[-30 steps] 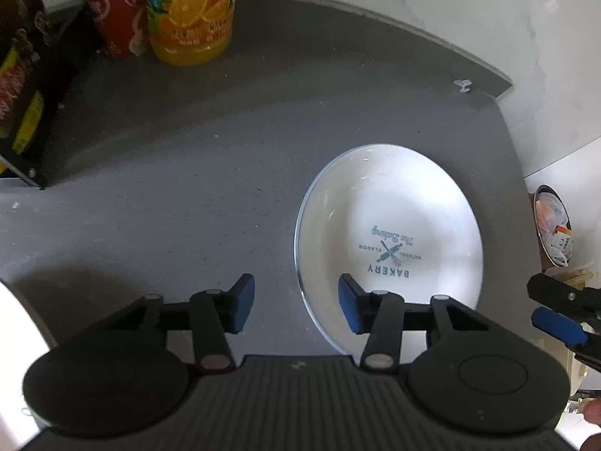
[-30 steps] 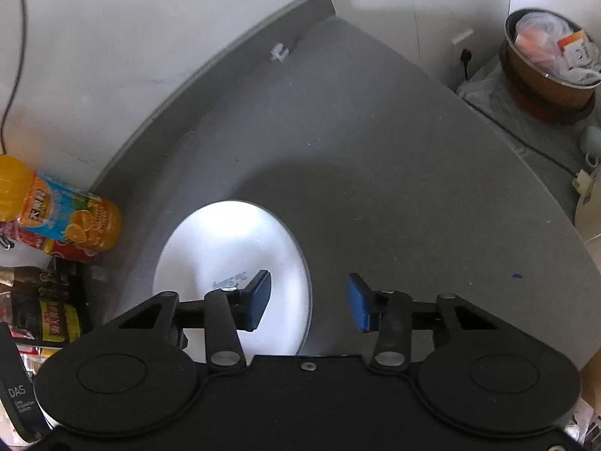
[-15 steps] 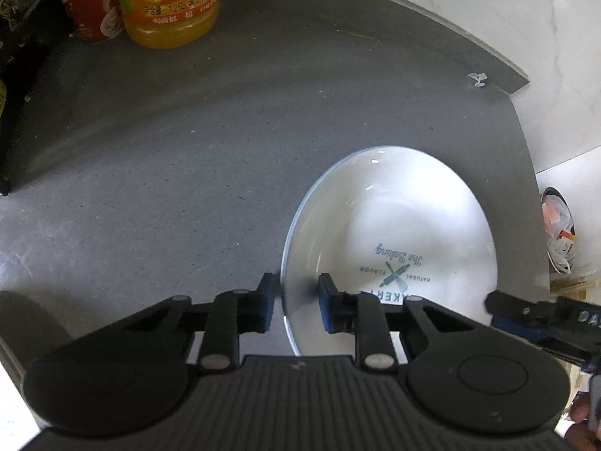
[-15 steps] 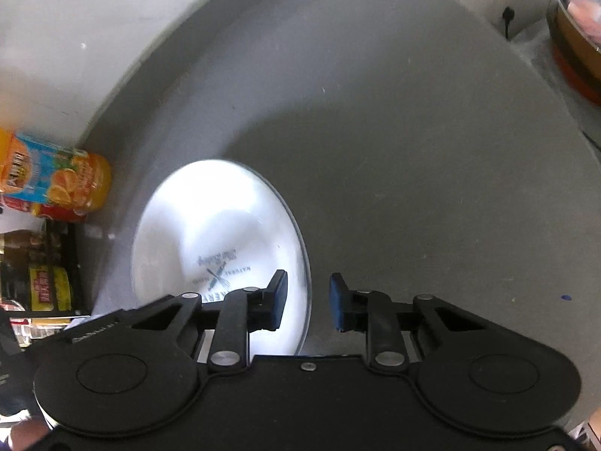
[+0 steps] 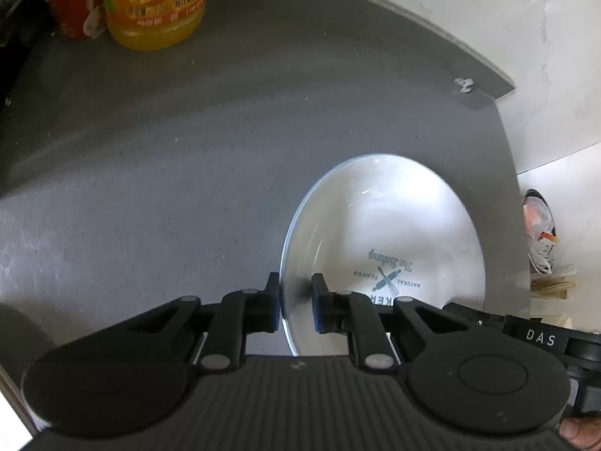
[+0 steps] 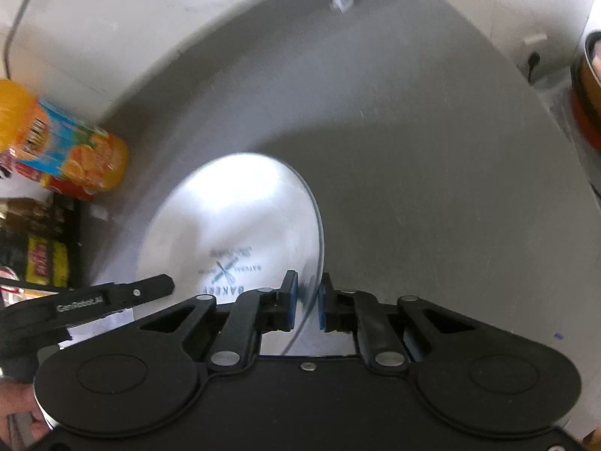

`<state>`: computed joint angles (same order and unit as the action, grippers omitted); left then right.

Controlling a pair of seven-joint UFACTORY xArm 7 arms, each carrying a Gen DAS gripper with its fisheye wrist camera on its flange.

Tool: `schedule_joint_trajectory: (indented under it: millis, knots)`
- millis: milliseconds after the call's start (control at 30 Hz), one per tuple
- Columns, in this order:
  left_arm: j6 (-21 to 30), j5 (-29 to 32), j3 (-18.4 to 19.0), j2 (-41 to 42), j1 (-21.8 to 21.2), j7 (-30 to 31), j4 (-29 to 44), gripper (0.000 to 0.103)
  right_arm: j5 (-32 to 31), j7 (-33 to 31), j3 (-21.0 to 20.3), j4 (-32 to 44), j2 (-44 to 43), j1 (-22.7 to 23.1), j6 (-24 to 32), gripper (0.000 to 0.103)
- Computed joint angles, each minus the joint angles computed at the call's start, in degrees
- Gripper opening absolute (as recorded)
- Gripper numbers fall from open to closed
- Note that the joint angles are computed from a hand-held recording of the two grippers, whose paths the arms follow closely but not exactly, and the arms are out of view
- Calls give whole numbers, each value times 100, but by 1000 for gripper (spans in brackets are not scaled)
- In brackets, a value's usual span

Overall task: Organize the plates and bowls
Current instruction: 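Close both grippers on the rim of the 'BAKERY' plate, then lift the 'BAKERY' plate with both grippers toward the stacked plates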

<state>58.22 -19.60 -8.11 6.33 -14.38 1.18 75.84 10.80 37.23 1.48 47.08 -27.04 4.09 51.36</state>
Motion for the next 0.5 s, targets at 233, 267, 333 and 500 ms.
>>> schedule_joint_trajectory:
  millis: [233, 267, 333, 500]
  knots:
    - [20, -88, 6, 28, 43, 273, 293, 11, -248, 111, 61, 5, -275, -109, -101, 10]
    - [11, -118, 1, 14, 43, 294, 310, 11, -274, 169, 81, -11, -327, -126, -103, 10]
    - [-10, -137, -5, -23, 36, 330, 340, 11, -330, 242, 105, 16, -374, -145, -98, 10]
    - [86, -332, 10, -121, 62, 404, 420, 10, -468, 424, 194, 81, -511, -168, -98, 10]
